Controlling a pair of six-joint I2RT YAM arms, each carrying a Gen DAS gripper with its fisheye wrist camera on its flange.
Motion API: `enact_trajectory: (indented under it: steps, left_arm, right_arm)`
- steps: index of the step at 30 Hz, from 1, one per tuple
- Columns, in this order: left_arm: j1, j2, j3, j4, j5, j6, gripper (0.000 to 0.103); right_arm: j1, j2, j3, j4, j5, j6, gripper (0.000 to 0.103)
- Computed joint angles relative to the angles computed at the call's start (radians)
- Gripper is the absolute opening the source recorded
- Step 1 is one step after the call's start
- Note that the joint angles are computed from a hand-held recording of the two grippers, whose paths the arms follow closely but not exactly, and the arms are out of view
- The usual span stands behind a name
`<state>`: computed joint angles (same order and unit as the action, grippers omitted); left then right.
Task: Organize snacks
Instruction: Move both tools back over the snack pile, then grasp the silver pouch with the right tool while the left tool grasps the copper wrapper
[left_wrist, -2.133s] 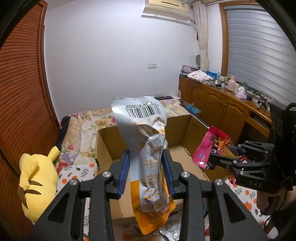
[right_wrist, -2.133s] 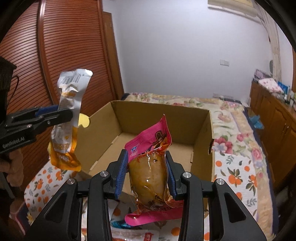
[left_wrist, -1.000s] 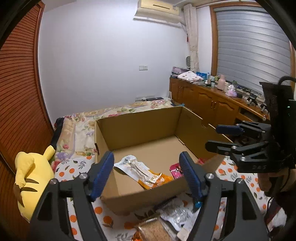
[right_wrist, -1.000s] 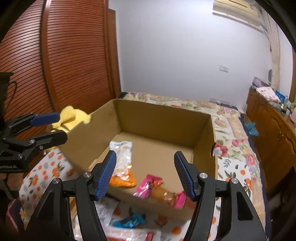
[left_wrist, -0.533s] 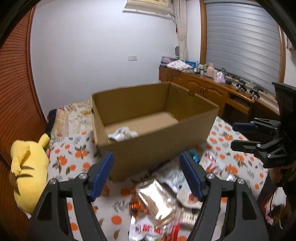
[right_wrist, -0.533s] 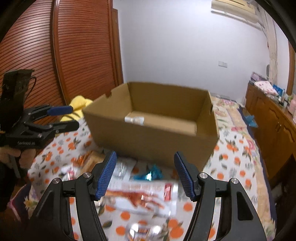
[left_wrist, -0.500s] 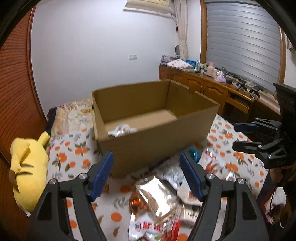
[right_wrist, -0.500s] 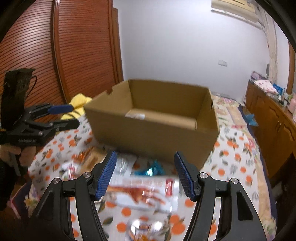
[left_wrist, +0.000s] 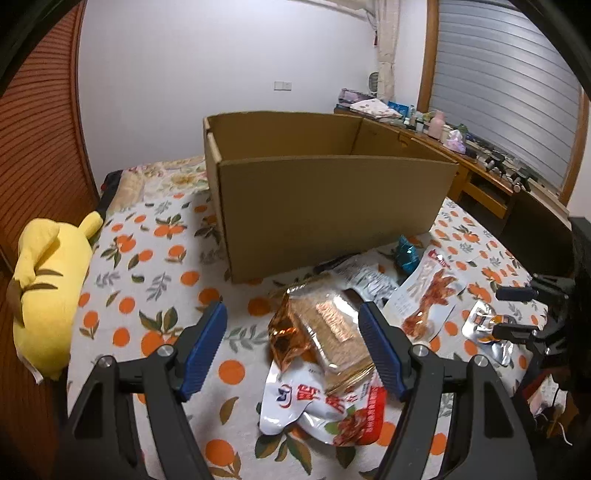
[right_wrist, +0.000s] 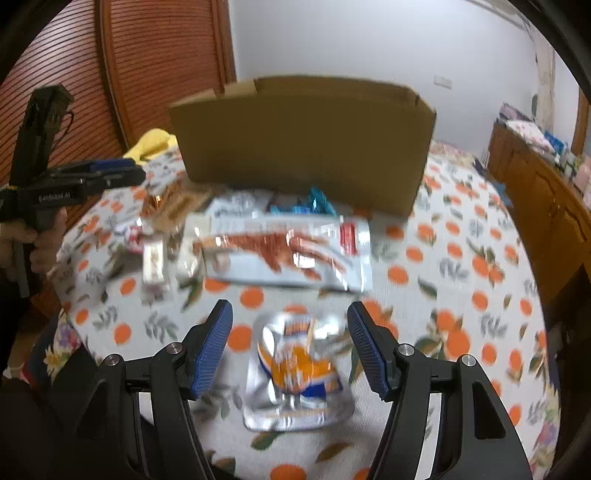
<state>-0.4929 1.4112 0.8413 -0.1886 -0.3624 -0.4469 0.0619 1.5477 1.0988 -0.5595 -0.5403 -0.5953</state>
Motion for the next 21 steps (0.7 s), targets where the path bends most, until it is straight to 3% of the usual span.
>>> enact_trajectory:
  steps: [16, 21]
  left_arm:
    - [0.058, 0.076, -0.007, 0.023, 0.029, -0.032, 0.07]
    - [0.102, 0.105, 0.003, 0.029, 0.092, -0.045, 0.056]
  right_arm:
    - [-0.007, -0.006, -0.11, 0.11, 0.048, -0.008, 0.066]
    - [-0.004, -0.015, -0.134, 0.145, 0.048, -0.002, 0.067]
